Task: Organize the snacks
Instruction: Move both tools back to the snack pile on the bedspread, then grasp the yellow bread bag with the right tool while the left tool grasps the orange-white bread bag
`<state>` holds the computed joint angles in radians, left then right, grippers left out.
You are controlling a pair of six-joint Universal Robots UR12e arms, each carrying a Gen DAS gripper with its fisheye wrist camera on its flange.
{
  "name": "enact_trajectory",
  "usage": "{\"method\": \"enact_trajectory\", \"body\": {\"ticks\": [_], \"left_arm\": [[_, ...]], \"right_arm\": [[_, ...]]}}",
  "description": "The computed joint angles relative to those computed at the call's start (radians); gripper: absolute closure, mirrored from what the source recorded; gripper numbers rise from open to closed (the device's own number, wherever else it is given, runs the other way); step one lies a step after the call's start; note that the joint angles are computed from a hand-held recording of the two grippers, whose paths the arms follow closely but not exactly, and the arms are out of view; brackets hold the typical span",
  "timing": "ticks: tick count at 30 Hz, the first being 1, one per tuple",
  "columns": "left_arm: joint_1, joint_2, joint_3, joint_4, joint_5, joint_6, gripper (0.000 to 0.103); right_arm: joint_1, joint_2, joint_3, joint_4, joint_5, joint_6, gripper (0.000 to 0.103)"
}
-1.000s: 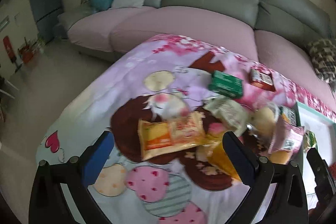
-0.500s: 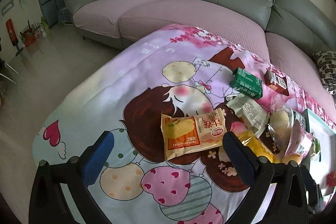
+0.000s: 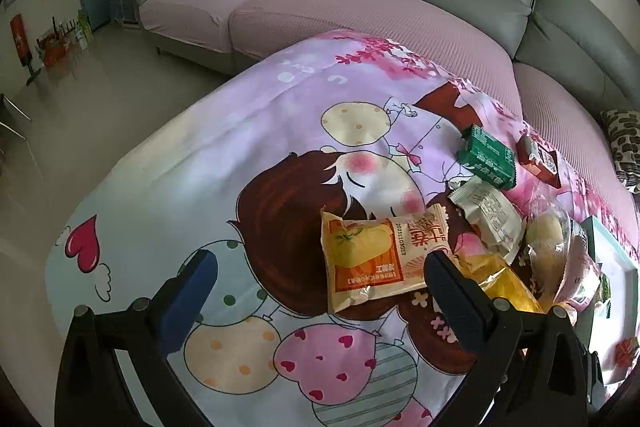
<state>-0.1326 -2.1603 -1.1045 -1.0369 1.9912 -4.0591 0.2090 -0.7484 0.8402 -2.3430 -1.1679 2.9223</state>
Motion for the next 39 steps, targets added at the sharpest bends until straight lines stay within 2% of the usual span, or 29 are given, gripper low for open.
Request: {"method": "enact_trajectory", "body": {"ticks": [4, 9, 18, 24, 28, 32, 39], "left_arm": [[0.007, 0.003, -0.012, 0.017, -0.012, 0.001, 0.0], [0.015, 0.005, -0.02, 0.019, -0.028, -0.004, 0.0], [0.021, 0.006, -0.028, 0.028, -0.032, -0.015, 0.0], [0.019, -0.001, -0.016, 0.021, -0.026, -0.002, 0.0], [0.016, -0.006, -0.006, 0.02, -0.023, 0.014, 0.0], [0.014, -0.014, 0.005, 0.017, -0.025, 0.033, 0.0], [0.016, -0.029, 0.024, -0.004, -0.049, 0.066, 0.0]], "right_arm": [[0.004, 0.006, -0.006, 0.005, 0.026, -0.01, 0.001], [0.013, 0.028, -0.041, 0.029, 0.016, 0.0, 0.002], [0.011, 0.062, -0.092, 0.064, 0.025, 0.067, 0.003], [0.012, 0.067, -0.097, 0.05, 0.016, 0.1, 0.014], [0.011, 0.064, -0.097, 0.066, 0.046, 0.069, 0.03], [0.012, 0.061, -0.098, 0.087, 0.057, 0.046, 0.034], [0.008, 0.061, -0.1, 0.105, 0.072, 0.055, 0.037]]}}
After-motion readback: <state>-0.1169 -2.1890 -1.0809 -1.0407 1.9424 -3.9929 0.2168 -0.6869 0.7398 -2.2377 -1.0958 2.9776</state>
